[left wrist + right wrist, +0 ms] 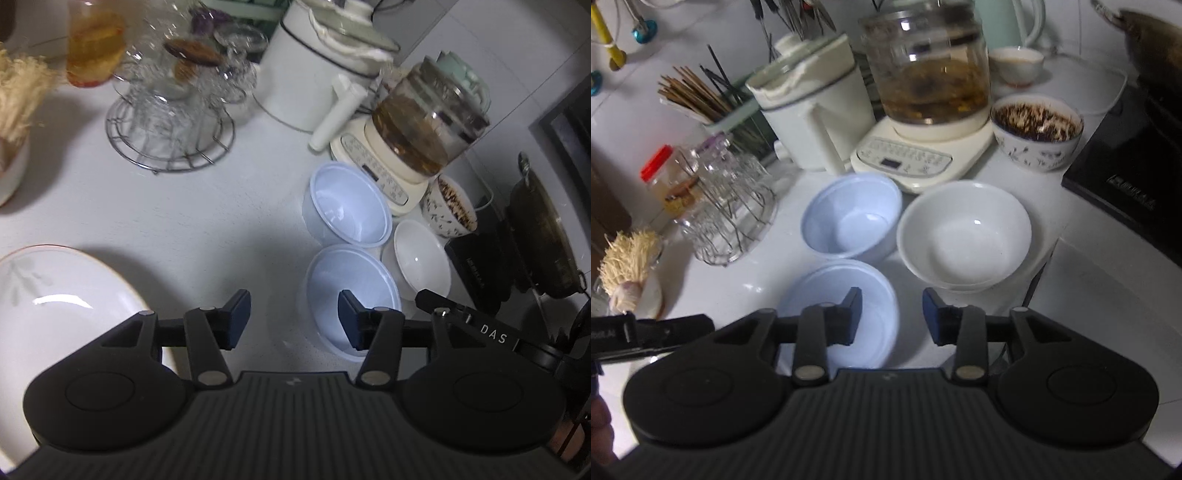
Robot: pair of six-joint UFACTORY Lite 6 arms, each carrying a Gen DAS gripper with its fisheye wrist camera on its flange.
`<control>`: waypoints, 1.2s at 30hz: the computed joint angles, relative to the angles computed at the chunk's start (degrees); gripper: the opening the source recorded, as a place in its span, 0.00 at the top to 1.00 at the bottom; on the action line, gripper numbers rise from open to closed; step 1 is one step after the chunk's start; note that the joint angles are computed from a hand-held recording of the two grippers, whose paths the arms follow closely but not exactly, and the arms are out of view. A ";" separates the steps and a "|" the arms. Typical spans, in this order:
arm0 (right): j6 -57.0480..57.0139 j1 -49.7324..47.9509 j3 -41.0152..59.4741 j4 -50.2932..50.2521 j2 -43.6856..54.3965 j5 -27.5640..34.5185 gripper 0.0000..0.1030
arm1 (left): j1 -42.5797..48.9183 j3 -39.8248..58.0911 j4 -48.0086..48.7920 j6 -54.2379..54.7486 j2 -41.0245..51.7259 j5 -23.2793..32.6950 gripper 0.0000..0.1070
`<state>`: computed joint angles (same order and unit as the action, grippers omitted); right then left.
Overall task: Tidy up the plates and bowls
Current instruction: 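Move the left gripper to the rim of a light blue plastic bowl, then close the left gripper on the blue bowl rim and lift it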
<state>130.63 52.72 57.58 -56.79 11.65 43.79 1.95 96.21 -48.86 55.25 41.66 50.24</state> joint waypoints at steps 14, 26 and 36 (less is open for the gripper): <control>14.92 -8.87 -8.75 -19.78 2.11 -17.12 0.77 | -7.77 16.48 1.15 -6.02 17.43 -0.68 0.61; 15.49 -9.51 -7.78 -23.29 4.57 -20.15 0.88 | -7.53 16.19 -3.80 0.06 19.96 -1.20 0.81; 9.34 -6.11 -4.79 -15.49 2.35 -15.31 0.88 | -4.90 13.44 -2.55 0.24 14.54 1.80 0.81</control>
<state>139.98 46.61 52.79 -72.28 14.00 28.48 -2.95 109.65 -51.40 55.49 56.20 52.05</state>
